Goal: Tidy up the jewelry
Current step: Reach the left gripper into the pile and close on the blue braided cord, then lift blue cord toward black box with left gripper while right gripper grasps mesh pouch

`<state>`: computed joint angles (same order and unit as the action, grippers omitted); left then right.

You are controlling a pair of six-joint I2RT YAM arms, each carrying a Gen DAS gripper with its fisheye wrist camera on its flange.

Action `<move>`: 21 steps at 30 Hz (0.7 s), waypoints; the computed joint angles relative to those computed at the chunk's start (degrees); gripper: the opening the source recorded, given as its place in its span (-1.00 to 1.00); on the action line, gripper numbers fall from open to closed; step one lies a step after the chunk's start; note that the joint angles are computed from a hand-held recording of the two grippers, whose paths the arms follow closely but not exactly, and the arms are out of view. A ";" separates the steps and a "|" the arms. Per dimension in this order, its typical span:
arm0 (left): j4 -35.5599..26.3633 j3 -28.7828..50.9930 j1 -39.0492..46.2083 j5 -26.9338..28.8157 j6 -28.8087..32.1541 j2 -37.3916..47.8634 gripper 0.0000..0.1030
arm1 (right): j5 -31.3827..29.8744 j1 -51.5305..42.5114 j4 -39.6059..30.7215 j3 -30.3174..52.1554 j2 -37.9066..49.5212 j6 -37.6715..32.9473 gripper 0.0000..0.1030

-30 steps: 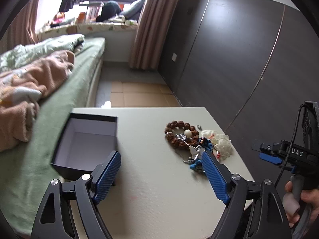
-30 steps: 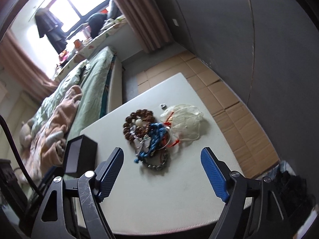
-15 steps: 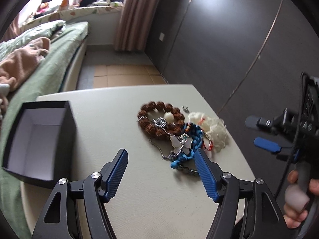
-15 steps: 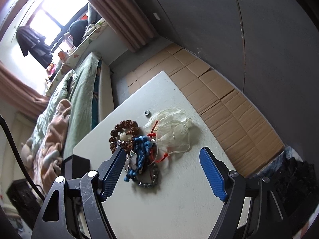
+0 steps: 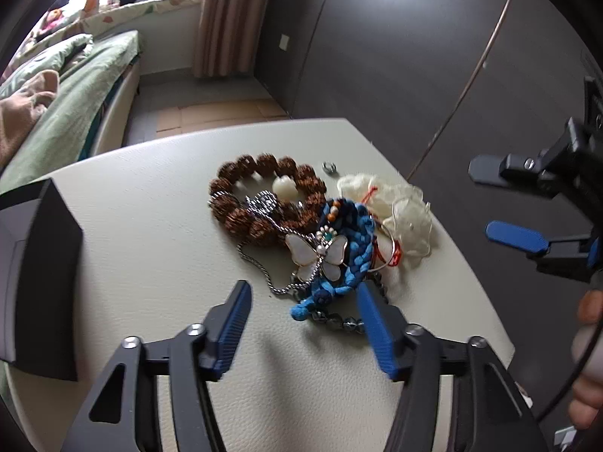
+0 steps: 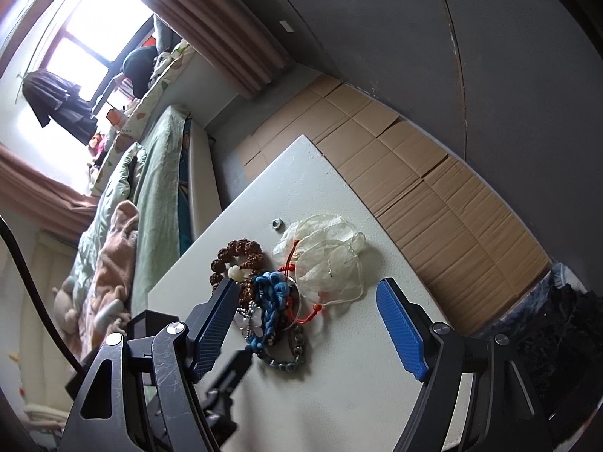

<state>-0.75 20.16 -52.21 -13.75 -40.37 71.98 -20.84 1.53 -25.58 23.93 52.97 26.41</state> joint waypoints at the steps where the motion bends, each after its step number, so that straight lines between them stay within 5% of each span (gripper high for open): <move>1: 0.75 0.05 0.24 0.48 0.18 0.98 0.02 | -0.34 -0.29 0.12 -0.01 0.37 -0.07 0.50; 4: 3.34 -0.57 0.59 0.88 0.50 2.51 -0.12 | -1.66 -0.96 1.09 -0.12 1.35 0.34 0.50; 6: 4.18 -0.77 0.34 0.70 1.12 2.88 -0.53 | -1.44 -1.03 1.63 -0.03 2.16 0.02 0.50; 9: 3.87 -0.77 -0.84 -1.19 1.19 2.63 -0.76 | -0.51 -0.70 3.15 0.22 4.70 -0.17 0.50; 14: 1.77 -2.05 -1.55 -1.36 1.82 -4.61 -0.77 | -0.48 -1.58 6.60 0.66 11.13 -0.93 0.07; 21: -2.96 -3.10 -1.29 -1.45 1.89 -16.87 -0.77 | 2.88 1.08 10.30 1.42 17.08 -0.62 0.03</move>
<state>-3.71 17.06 -53.50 -15.20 -38.48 55.10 -17.96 2.62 -15.28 25.35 70.05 25.79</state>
